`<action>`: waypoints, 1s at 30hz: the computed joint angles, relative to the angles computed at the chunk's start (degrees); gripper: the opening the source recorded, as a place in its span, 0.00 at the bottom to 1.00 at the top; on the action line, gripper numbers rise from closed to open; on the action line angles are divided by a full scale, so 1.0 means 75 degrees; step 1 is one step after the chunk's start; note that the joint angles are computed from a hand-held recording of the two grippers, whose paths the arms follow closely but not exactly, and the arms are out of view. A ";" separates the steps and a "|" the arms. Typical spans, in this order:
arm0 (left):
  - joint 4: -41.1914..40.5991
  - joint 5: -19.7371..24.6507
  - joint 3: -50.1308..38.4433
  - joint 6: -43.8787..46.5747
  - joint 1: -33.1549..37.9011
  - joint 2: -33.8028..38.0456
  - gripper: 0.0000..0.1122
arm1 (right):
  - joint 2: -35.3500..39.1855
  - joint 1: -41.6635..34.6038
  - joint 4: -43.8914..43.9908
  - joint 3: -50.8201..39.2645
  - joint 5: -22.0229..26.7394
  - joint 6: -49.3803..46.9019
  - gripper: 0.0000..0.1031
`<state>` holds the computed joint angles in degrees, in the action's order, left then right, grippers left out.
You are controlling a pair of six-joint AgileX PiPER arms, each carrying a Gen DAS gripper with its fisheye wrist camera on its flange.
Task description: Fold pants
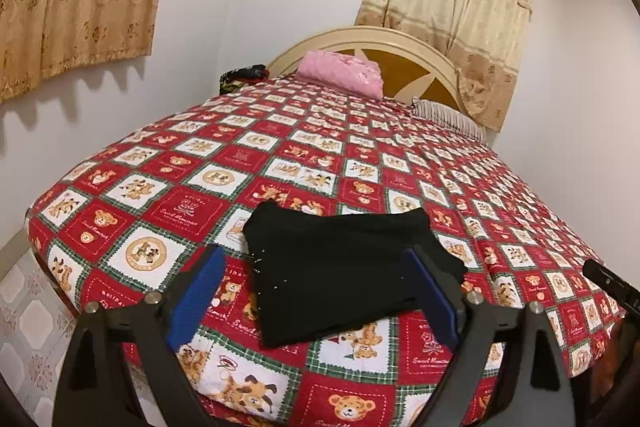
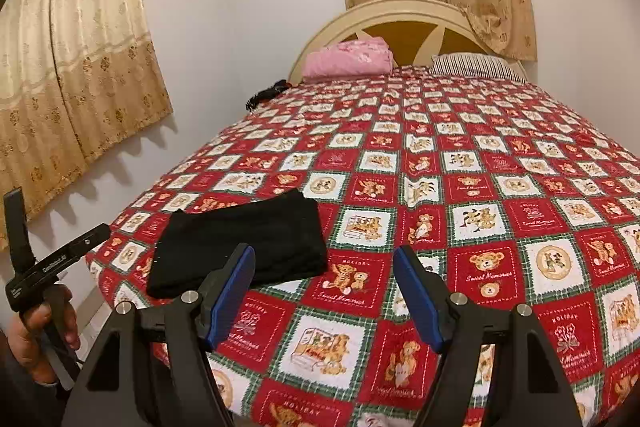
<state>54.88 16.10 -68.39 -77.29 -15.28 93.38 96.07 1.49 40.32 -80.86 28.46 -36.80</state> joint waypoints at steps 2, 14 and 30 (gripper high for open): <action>0.0228 0.0022 0.0035 -0.0212 -0.0058 -0.0070 0.83 | -0.0214 0.0007 0.0213 0.0260 -0.0101 -0.0258 0.71; 0.1562 0.0516 0.0127 -0.1386 -0.0529 -0.0186 0.86 | -0.0847 -0.0054 0.1139 0.1034 -0.0332 -0.1217 0.71; 0.1839 0.0880 0.0128 -0.1573 -0.0864 -0.0184 0.92 | -0.1201 -0.0016 0.1853 0.1471 -0.0444 -0.1900 0.71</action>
